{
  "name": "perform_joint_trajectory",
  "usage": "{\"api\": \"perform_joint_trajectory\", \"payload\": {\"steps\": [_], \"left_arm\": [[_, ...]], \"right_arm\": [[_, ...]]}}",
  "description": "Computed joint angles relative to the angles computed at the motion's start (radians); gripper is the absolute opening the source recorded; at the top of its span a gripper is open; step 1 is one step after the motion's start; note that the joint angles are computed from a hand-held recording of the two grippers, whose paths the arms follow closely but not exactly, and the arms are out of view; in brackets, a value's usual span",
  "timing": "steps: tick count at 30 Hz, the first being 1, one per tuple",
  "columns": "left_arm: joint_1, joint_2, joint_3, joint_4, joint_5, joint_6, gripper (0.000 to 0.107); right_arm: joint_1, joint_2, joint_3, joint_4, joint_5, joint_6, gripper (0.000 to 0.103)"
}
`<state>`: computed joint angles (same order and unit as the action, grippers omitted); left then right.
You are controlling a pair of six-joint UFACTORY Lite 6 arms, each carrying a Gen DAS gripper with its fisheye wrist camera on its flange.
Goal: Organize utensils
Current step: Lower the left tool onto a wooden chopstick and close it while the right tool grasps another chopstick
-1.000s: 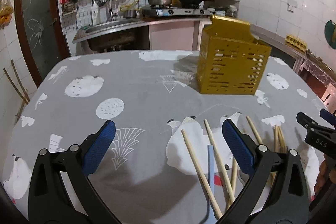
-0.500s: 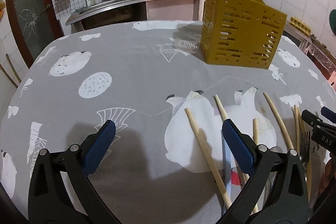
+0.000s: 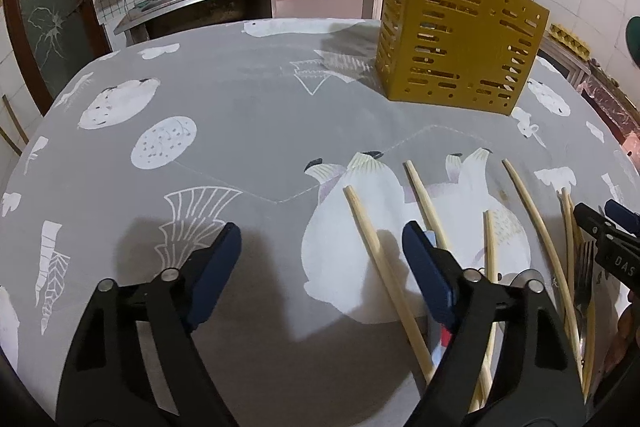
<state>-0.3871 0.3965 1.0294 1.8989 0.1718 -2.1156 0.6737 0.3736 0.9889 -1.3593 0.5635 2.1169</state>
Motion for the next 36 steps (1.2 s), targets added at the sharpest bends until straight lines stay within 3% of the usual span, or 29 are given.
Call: {"api": "perform_joint_trajectory", "payload": {"steps": [7,15,24,27,36], "left_arm": [[0.006,0.037,0.047,-0.237,-0.012,0.227,0.073],[-0.014,0.067,0.090,-0.469,0.031,0.475,0.068],[-0.024,0.097,0.153,-0.743,0.071,0.714,0.060],[-0.030,0.110,0.182,-0.842,0.092,0.780,0.054],[-0.029,0.141,0.250,-1.065,0.101,1.007,0.020]], "right_arm": [[0.008,0.031,0.043,0.046,-0.011,-0.048,0.060],[0.010,0.073,0.114,0.126,-0.002,-0.137,0.038],[-0.006,0.107,0.164,0.166,0.000,-0.176,0.035],[-0.022,0.114,0.183,0.190,-0.017,-0.193,0.031],[-0.043,0.144,0.234,0.242,-0.032,-0.260,0.009]]}}
